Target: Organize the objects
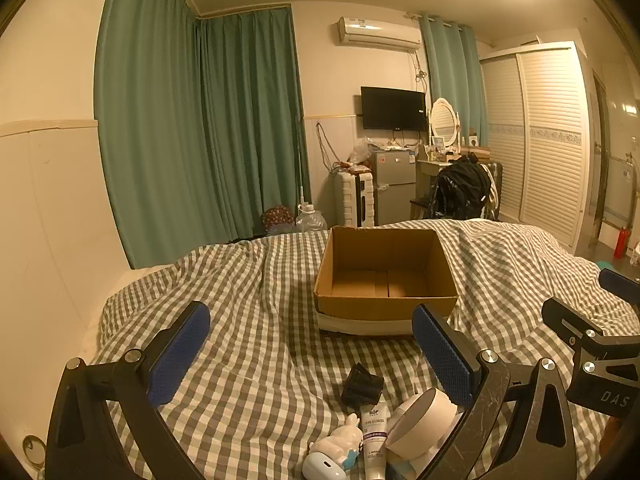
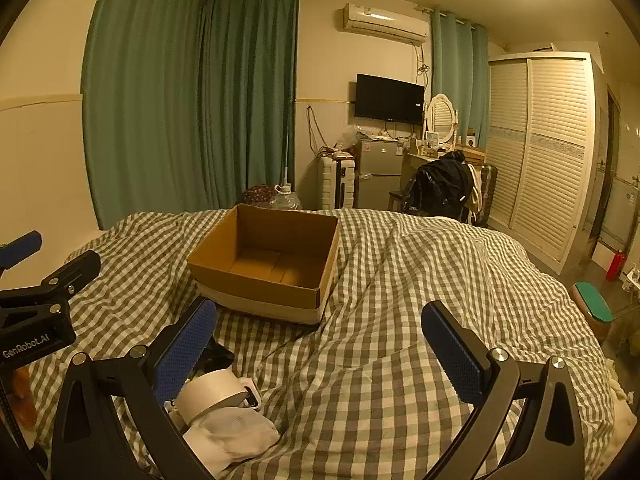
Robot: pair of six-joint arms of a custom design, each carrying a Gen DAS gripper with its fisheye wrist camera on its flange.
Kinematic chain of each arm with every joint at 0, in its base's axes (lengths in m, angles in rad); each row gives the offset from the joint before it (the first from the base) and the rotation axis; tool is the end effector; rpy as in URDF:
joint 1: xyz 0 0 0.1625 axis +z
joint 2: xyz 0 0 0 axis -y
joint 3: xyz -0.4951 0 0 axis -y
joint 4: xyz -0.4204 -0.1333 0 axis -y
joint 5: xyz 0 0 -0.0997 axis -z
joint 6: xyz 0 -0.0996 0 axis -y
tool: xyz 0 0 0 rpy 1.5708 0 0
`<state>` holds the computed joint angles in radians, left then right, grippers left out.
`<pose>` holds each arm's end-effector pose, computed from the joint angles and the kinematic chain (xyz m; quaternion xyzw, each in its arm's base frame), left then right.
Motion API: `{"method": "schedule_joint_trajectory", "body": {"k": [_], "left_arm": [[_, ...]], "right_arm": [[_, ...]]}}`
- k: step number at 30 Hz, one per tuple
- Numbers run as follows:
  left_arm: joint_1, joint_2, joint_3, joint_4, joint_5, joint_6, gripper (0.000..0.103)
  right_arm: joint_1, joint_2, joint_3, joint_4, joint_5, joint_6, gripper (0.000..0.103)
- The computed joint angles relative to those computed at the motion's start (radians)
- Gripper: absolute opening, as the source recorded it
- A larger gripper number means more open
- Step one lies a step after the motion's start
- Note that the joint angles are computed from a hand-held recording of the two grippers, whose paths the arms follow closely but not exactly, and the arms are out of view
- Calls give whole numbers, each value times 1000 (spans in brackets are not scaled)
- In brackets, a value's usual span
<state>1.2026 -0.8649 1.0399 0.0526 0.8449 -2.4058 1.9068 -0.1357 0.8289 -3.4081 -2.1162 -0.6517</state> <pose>-0.0966 -0.8044 0.3522 0.1957 0.7390 -0.5211 0.3796 0.3846 -0.8536 0.0164 0.2554 -0.7821 0.4793 0.3056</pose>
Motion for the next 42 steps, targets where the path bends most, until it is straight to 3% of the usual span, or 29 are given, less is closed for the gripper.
{"method": "schedule_joint_trajectory", "body": {"k": [34, 42], "left_arm": [[4, -36, 34, 2, -7, -31, 103], [13, -15, -14, 114, -61, -68, 103]], "right_arm": [[24, -3, 20, 31, 12, -12, 103], [33, -5, 30, 59, 6, -14, 103]]}}
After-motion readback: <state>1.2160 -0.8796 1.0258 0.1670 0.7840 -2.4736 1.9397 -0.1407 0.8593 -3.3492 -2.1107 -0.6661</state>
